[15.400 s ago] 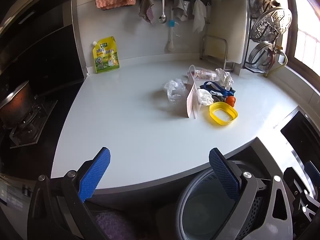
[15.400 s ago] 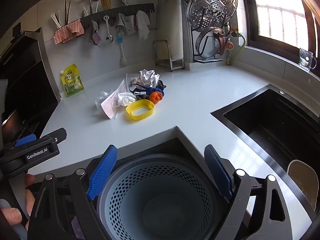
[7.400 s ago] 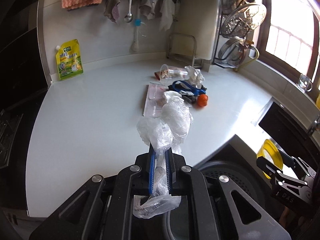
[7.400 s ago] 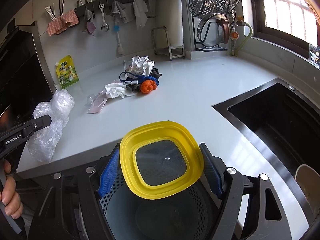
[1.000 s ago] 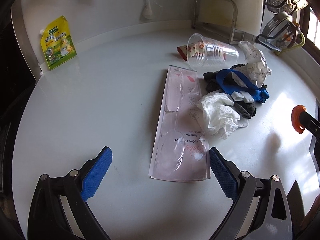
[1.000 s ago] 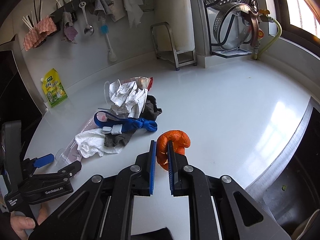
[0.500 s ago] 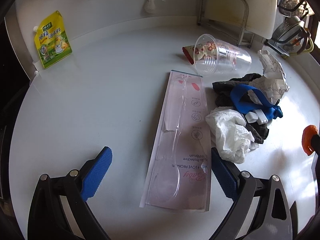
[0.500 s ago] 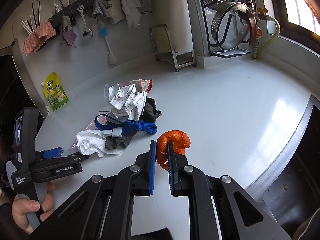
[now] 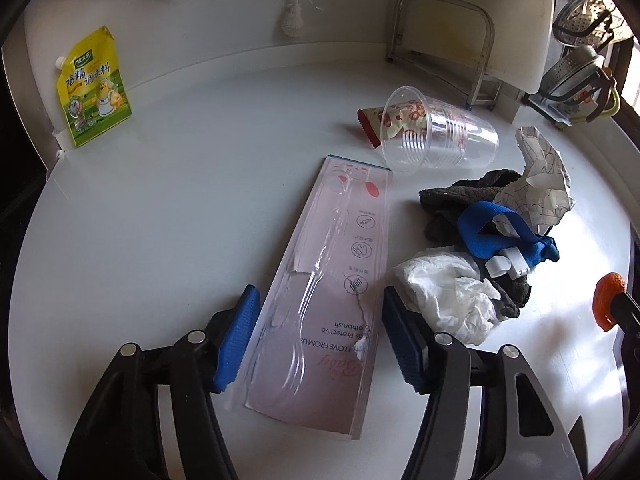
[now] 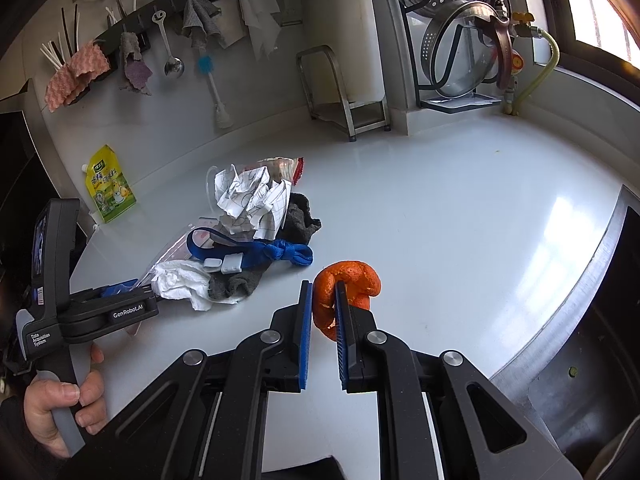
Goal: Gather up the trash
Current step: 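Grasp the pink packaging sleeve with the left tool while the right tool holds the orange peel, then drop the packaging sleeve and orange peel into the bin, opening both tools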
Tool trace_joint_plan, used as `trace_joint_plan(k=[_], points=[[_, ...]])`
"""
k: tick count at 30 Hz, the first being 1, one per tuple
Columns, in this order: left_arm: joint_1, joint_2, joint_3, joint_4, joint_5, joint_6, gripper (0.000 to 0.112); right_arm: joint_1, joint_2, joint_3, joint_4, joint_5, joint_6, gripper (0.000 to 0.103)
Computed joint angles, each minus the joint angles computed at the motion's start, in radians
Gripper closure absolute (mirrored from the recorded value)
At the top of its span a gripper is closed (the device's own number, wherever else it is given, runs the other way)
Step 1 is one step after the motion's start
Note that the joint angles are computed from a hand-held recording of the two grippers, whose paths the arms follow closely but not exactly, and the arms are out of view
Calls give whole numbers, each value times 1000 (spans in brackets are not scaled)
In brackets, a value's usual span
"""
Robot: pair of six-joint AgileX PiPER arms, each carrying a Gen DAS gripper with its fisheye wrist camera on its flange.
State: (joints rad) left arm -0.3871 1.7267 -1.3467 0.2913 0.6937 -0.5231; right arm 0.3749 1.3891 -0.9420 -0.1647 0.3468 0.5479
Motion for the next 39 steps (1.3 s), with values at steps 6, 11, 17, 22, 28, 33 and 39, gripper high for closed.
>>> trace_joint_plan(k=[6, 11, 17, 22, 28, 33, 39], points=[[7, -59, 61, -45, -39, 44, 60, 9, 3, 3, -33, 0, 31, 92], [0, -127, 127, -41, -67, 49, 61, 29, 5, 2, -70, 4, 64, 92], [2, -217, 205, -62, -80, 63, 61, 63, -18, 6, -115, 33, 119, 92], [-24, -307, 277, -14, -91, 11, 61, 119, -54, 28, -181, 70, 209, 92], [-62, -417, 357, 37, -80, -46, 61, 206, -122, 68, -284, 128, 360, 92], [-129, -512, 421, 120, -44, -143, 61, 299, -193, 106, -383, 206, 506, 92], [-258, -624, 490, 215, 28, -281, 61, 477, -284, 157, -529, 348, 728, 92]])
